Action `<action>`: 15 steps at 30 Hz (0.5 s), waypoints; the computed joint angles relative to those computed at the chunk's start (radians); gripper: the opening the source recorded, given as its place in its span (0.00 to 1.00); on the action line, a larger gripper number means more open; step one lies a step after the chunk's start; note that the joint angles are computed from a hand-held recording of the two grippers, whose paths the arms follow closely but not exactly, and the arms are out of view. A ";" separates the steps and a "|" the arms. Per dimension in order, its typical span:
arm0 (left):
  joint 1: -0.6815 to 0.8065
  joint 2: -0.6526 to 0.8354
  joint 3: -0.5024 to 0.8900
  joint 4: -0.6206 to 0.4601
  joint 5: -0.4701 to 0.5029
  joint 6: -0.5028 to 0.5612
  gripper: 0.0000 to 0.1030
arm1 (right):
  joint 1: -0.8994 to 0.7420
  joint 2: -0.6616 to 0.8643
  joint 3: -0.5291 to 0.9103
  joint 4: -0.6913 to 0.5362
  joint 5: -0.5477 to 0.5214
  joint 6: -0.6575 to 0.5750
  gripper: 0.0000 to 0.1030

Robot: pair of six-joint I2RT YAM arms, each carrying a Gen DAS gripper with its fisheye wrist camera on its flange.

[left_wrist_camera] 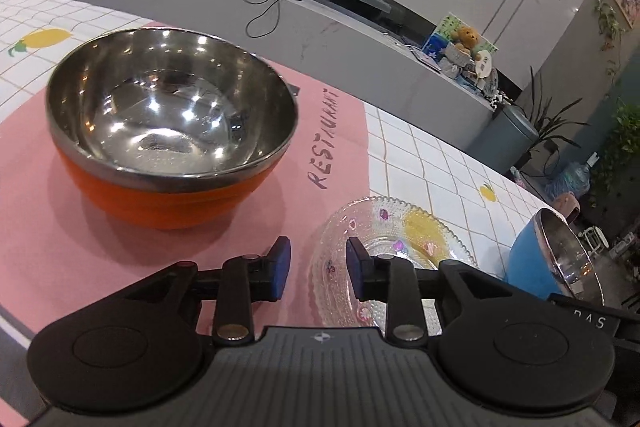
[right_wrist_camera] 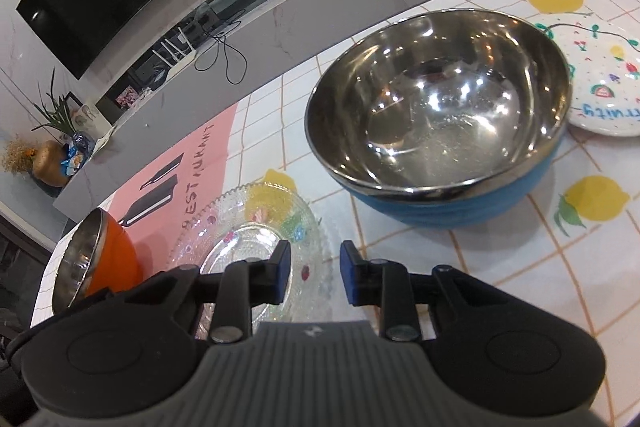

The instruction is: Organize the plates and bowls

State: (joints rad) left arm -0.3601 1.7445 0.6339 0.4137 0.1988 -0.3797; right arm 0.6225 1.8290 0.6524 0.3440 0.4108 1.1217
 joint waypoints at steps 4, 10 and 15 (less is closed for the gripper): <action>-0.012 0.018 0.006 0.015 0.000 0.012 0.25 | -0.008 0.021 -0.011 0.066 -0.019 -0.017 0.20; -0.021 0.011 0.023 -0.025 -0.012 0.024 0.14 | -0.001 0.034 0.009 0.039 0.006 -0.015 0.07; -0.012 -0.016 0.014 -0.050 0.004 0.025 0.12 | -0.016 0.030 0.010 0.040 -0.022 -0.010 0.06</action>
